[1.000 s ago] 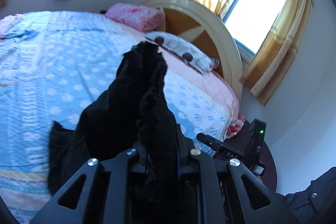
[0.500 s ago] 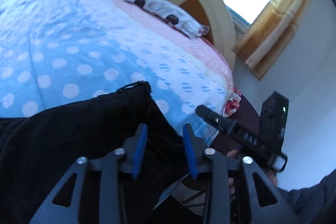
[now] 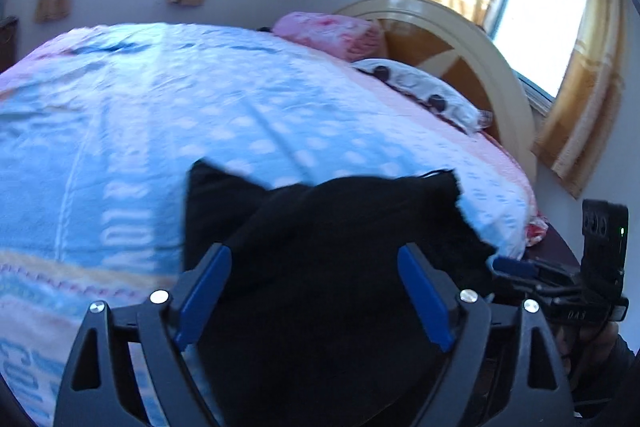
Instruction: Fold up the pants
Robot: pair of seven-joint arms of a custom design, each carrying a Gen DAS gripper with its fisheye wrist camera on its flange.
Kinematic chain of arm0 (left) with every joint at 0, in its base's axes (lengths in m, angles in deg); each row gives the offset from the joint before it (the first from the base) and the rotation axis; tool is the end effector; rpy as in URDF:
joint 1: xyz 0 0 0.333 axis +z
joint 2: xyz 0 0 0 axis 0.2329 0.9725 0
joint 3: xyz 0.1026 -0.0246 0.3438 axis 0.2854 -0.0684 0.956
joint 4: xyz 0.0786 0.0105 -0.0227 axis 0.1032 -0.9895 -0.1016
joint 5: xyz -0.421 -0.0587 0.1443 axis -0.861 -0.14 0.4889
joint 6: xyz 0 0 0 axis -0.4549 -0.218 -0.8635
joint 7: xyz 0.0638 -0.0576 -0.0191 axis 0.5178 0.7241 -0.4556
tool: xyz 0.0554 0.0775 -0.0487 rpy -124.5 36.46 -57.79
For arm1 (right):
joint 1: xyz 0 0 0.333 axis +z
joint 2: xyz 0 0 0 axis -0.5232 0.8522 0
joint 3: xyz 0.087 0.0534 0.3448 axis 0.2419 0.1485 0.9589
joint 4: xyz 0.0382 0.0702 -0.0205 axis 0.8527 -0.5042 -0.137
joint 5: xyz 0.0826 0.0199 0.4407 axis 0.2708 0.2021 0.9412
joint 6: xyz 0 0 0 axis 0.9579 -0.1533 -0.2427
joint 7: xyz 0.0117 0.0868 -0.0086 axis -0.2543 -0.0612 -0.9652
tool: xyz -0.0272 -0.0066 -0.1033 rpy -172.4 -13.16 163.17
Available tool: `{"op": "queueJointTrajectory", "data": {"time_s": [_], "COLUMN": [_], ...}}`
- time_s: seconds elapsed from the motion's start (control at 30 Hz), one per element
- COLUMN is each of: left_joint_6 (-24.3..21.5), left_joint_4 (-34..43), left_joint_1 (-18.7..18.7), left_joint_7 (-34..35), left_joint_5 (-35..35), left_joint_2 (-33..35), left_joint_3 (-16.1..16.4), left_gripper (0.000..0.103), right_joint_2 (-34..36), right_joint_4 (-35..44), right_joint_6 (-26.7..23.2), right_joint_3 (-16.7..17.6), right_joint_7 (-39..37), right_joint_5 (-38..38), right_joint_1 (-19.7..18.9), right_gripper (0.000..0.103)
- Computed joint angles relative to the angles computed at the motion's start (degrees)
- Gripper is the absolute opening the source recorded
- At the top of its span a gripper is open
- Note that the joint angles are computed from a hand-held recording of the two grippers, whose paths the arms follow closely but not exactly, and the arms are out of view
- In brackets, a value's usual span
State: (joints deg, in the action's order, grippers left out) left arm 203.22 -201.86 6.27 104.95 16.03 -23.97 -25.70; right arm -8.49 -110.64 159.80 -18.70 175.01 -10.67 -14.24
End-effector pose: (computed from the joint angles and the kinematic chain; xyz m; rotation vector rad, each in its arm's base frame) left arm 0.5872 -0.0860 0.5273 -1.7445 1.8930 -1.2522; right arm 0.6168 0.3006 0.5003 -1.8615 1.4515 -0.3469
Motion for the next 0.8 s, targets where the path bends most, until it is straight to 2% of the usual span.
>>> {"op": "queueJointTrajectory", "data": {"time_s": [0.1, 0.2, 0.23, 0.27, 0.37, 0.43, 0.47, 0.5, 0.53, 0.6, 0.67, 0.8], "left_joint_6": [-1.2, -1.9, -1.9, -1.8, -2.1, -2.8, -2.8, -2.8, -2.6, -2.0, -1.4, -0.4], "left_joint_4": [-0.6, -1.0, -1.2, -1.4, -1.3, -1.2, -1.2, -1.2, -1.2, -1.5, -1.6, -1.9], "left_joint_1": [0.4, 0.5, 0.4, 0.5, 0.5, 0.7, 0.8, 0.9, 1.0, 1.1, 1.1, 1.0], "left_joint_7": [0.3, 3.5, 5.1, 6.0, 7.4, 8.0, 8.2, 8.2, 7.9, 6.8, 6.3, 5.5], "left_joint_5": [-2.1, -5.5, -6.8, -7.6, -9.4, -10.2, -10.4, -10.0, -9.1, -7.4, -6.2, -4.1], "left_joint_2": [0.4, 0.3, 0.1, -0.2, -0.2, -0.3, -0.2, 0.0, 0.1, 0.2, 0.3, 0.6], "left_joint_3": [0.7, 0.8, 0.8, 0.8, 0.8, 0.9, 0.8, 0.6, 0.4, 0.1, -0.1, -0.2], "left_gripper": [0.088, 0.088, 0.088, 0.088, 0.088, 0.088, 0.088, 0.088, 0.088, 0.088, 0.088, 0.088], "right_joint_2": [1.7, 3.5, 3.6, 3.2, 1.0, -0.1, -0.3, -0.3, 0.3, 1.8, 4.3, 3.3], "right_joint_4": [1.5, 3.0, 3.2, 3.0, 2.1, 2.6, 3.7, 4.7, 6.0, 7.3, 9.6, 7.7], "right_joint_6": [-4.3, -6.3, -6.5, -6.2, -3.5, -3.2, -4.4, -6.4, -9.3, -13.7, -20.4, -18.9], "right_joint_3": [-2.3, -2.1, -1.0, -1.2, -4.2, -7.5, -8.1, -10.3, -10.5, -7.4, -4.6, -4.5], "right_joint_7": [5.6, 7.3, 5.7, 5.9, 11.0, 19.8, 25.9, 29.4, 30.0, 24.9, 15.9, 15.1], "right_joint_5": [-7.2, -8.1, -6.2, -7.3, -19.0, -31.4, -40.5, -46.0, -47.5, -40.8, -31.0, -28.6], "right_joint_1": [2.2, 2.0, 1.1, 1.4, 4.6, 7.3, 7.6, 9.6, 9.8, 6.6, 4.0, 3.5], "right_gripper": [0.056, 0.041, 0.031, 0.029, 0.024, 0.022, 0.022, 0.022, 0.022, 0.022, 0.026, 0.032]}}
